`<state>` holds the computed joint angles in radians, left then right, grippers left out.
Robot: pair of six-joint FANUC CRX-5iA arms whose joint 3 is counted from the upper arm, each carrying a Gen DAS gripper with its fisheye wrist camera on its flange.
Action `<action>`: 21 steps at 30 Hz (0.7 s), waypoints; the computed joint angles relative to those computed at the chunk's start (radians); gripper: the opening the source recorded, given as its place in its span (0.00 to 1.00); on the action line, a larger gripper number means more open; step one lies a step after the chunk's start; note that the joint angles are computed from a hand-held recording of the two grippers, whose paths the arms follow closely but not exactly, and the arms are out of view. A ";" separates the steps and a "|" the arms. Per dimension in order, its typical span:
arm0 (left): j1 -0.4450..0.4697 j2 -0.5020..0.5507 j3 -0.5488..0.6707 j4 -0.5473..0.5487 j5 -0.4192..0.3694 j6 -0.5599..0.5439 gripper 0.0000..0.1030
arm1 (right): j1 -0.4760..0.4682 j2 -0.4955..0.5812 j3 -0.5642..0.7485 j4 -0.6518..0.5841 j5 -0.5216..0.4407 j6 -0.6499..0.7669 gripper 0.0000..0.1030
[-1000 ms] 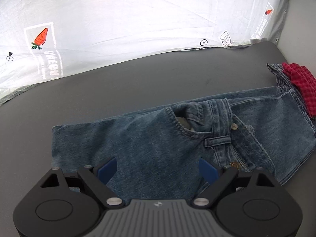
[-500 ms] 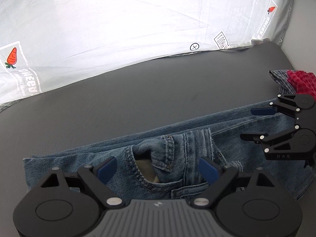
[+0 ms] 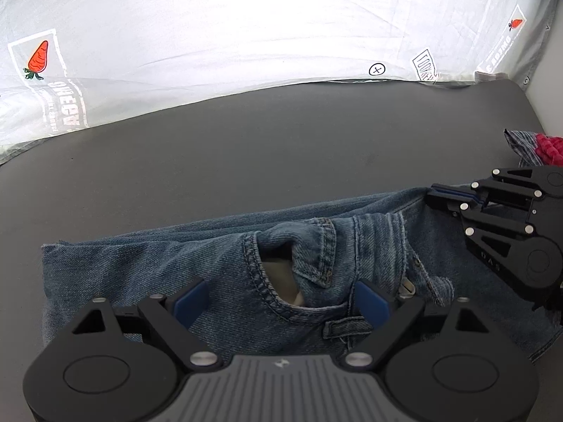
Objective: Fold clothes
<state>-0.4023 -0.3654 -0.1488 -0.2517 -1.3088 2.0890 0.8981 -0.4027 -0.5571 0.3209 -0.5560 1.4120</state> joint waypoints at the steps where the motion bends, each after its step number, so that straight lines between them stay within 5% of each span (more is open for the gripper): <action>1: 0.002 -0.001 0.000 -0.001 -0.004 0.000 0.88 | -0.002 0.006 -0.006 0.022 0.024 -0.043 0.02; 4: 0.014 -0.005 -0.003 0.008 -0.008 -0.008 0.88 | 0.016 0.050 -0.028 0.126 0.036 -0.100 0.05; 6: 0.020 -0.002 0.000 0.013 -0.012 -0.013 0.88 | 0.016 0.062 -0.063 0.241 0.064 -0.215 0.15; 9: 0.018 -0.006 -0.001 0.014 -0.010 -0.010 0.88 | 0.014 0.015 -0.111 0.406 0.033 -0.487 0.43; 11: 0.017 -0.009 -0.006 0.019 -0.004 -0.002 0.88 | 0.016 -0.045 -0.156 0.535 -0.024 -0.700 0.44; 15: 0.003 -0.009 -0.010 0.019 0.006 0.006 0.88 | 0.087 -0.195 -0.192 0.552 -0.290 -0.984 0.56; 21: -0.018 -0.003 0.000 0.016 0.012 0.027 0.88 | 0.406 -0.460 -0.268 0.514 -0.858 -1.540 0.68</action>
<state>-0.4203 -0.3686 -0.1490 -0.2358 -1.2964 2.1162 1.3045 -0.8630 -0.8253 0.8353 -1.4135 -0.1281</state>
